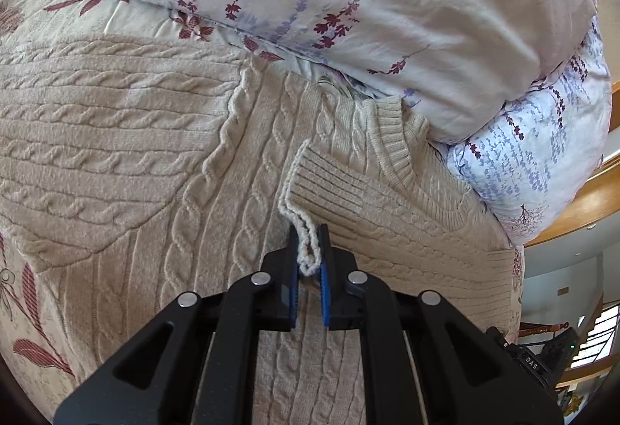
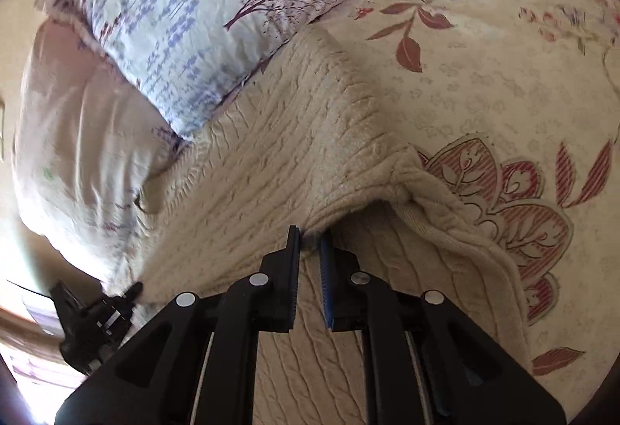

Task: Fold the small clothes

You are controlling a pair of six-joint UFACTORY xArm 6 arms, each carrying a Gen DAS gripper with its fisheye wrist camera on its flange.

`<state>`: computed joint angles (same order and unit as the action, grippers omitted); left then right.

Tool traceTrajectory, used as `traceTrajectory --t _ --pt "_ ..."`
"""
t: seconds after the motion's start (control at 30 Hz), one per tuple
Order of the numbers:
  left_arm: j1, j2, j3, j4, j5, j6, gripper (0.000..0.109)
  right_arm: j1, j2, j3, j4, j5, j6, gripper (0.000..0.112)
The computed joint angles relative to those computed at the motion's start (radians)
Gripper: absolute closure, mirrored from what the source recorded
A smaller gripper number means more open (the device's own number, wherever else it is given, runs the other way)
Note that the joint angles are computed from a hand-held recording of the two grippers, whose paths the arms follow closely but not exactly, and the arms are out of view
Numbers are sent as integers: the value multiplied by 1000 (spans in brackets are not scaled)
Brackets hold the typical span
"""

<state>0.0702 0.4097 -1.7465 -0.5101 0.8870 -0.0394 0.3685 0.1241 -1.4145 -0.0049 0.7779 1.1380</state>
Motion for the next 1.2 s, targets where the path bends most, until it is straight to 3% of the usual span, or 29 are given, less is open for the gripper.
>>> traceTrajectory --t 0.03,0.1,0.17,0.23,0.37,0.43,0.53,0.57,0.67,0.8,0.9,1.07,1.2 --pt "-1 -1 0 5 0 -1 97 9 17 -42 -3 50 -38 83" --pt "1 -1 0 -8 3 0 96 30 26 -67 7 37 -111 74" --pt "3 -1 1 -25 5 2 96 46 30 -80 -13 -9 -166 72" --pt "9 -7 10 -41 4 3 95 50 53 -119 -36 2 -190 65" --pt "6 -12 17 -41 -5 1 94 33 145 -231 -25 80 -195 65" --pt "7 -17 24 -51 -10 8 92 32 192 -293 -31 165 -205 64" --pt "17 -50 62 -95 -18 35 74 50 220 -339 -74 225 -240 56" --pt "19 -68 82 -96 -29 39 62 57 239 -370 -84 251 -259 53" --pt "47 -138 153 -116 -49 87 56 64 264 -404 -77 268 -288 38" --pt "131 -242 271 -146 -80 108 55 67 284 -430 -76 281 -281 31" --pt "220 -298 349 -135 -121 54 57 64 288 -433 -70 280 -272 30" --pt "350 -296 372 -84 -141 -95 64 60 295 -451 -57 294 -245 29" --pt "417 -252 346 -123 -152 -182 74 60 297 -461 -49 306 -221 29"
